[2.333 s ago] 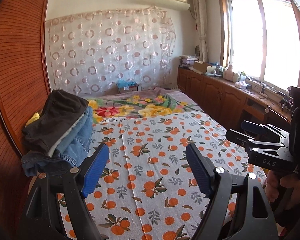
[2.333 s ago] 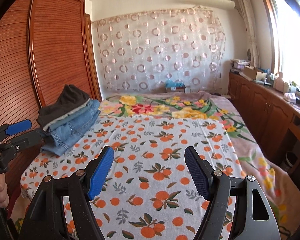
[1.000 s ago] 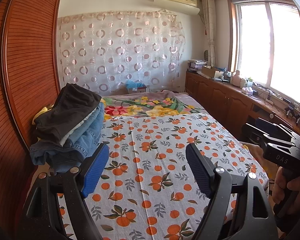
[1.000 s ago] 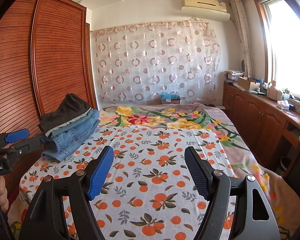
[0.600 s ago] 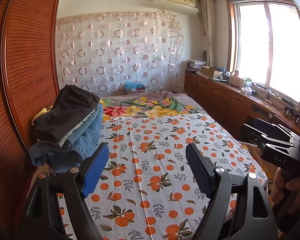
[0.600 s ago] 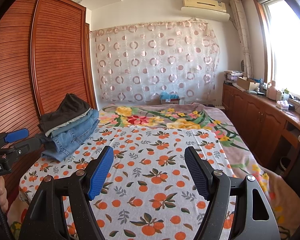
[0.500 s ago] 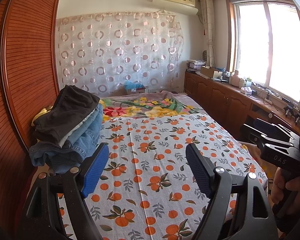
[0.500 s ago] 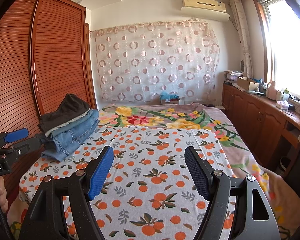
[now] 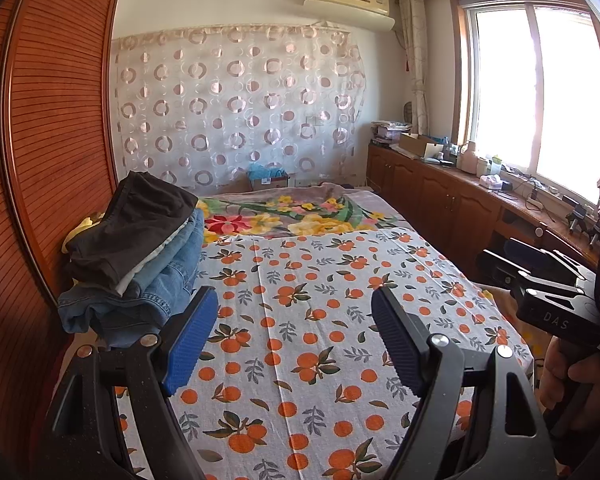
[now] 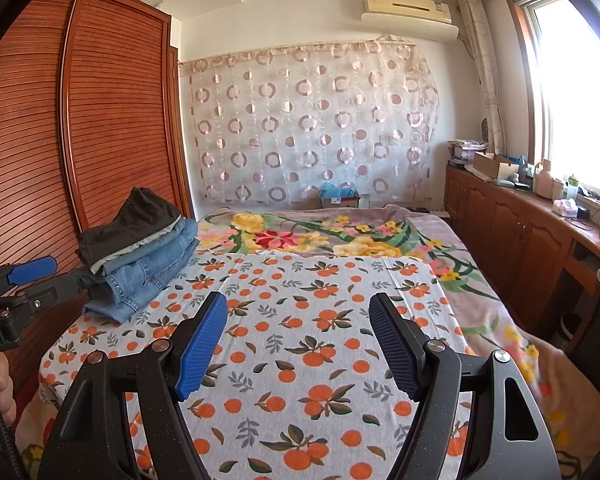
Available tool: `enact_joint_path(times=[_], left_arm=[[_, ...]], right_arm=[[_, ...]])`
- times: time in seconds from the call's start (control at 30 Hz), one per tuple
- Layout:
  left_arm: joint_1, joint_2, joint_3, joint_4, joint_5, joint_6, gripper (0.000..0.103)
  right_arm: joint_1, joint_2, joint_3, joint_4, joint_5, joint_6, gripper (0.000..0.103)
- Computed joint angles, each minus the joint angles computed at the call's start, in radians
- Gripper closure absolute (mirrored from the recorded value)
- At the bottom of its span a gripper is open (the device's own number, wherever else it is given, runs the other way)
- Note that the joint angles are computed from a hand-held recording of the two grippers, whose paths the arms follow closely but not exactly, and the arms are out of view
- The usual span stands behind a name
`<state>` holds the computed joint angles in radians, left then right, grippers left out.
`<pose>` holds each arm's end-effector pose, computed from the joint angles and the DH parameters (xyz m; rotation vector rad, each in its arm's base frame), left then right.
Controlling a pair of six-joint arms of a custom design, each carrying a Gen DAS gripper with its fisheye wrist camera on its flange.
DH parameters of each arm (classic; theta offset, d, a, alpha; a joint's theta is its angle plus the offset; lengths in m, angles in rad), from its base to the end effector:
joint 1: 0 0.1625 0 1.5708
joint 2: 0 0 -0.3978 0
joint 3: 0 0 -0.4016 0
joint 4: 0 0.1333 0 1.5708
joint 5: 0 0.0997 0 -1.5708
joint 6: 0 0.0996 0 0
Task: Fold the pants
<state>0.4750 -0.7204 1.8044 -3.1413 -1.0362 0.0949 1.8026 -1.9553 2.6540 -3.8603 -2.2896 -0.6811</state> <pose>-0.4628 -0.4449 0.0408 1.3853 2.3780 -0.9586 0.1190 -0.2095 0.3741 0.1611 -1.7772 1.5178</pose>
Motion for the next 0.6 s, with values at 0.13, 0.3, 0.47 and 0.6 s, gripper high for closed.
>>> enact_joint_path(times=[0.13,0.3,0.47,0.6], left_arm=[[0.001,-0.001,0.001,-0.001,-0.001,0.000,0.023],[0.000,0.000,0.000,0.003,0.000,-0.003,0.023],[-0.001,0.001,0.000,0.000,0.001,-0.004,0.023],[0.000,0.000,0.000,0.000,-0.001,-0.002,0.023]], right_arm=[[-0.003,-0.005,0.002,0.004,0.003,0.001,0.028],[-0.005,-0.006,0.003,0.003,0.006,0.001,0.028],[-0.004,-0.003,0.003,-0.002,0.005,0.000,0.028],[-0.006,-0.004,0.003,0.001,0.008,-0.002,0.028]])
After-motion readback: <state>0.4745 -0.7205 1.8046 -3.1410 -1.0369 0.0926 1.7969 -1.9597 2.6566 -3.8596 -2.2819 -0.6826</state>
